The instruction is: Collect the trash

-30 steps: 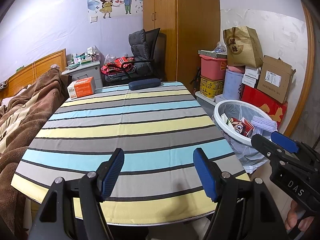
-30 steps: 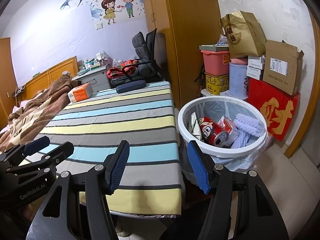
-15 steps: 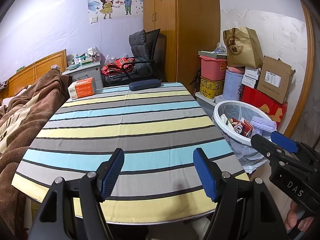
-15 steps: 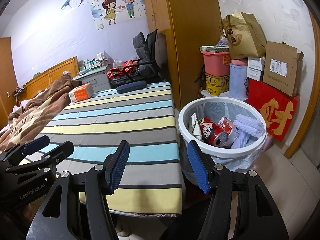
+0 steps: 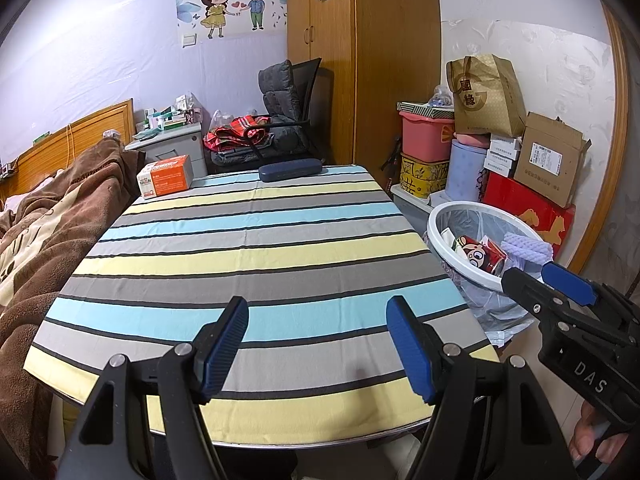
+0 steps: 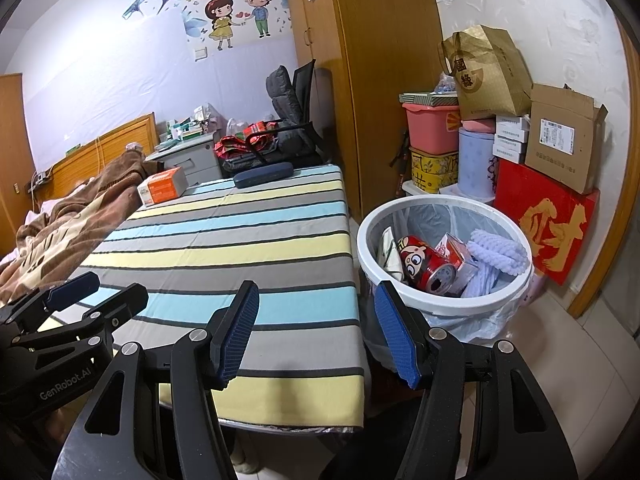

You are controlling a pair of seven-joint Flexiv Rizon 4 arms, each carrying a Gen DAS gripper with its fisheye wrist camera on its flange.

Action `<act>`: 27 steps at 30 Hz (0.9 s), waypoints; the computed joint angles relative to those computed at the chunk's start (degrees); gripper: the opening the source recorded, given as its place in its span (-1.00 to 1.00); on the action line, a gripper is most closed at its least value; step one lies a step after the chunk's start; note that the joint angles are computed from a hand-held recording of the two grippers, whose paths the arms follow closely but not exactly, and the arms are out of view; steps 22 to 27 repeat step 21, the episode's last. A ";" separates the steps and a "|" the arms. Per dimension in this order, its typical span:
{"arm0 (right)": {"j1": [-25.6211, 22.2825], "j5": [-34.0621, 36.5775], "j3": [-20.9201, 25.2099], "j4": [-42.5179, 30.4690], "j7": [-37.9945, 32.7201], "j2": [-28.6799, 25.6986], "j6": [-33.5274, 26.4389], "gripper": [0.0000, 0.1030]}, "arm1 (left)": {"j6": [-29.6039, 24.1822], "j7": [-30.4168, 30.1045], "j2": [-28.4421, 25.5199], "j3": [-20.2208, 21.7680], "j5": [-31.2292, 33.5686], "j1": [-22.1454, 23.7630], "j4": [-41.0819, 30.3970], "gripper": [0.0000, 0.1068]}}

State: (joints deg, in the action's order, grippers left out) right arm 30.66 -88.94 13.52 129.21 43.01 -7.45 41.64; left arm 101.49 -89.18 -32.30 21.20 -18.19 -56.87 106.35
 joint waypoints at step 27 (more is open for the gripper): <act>0.20 0.56 -0.04 -0.36 -1.04 -0.29 0.08 0.20 | -0.38 -0.73 0.59 -0.09 0.93 0.27 0.50 0.37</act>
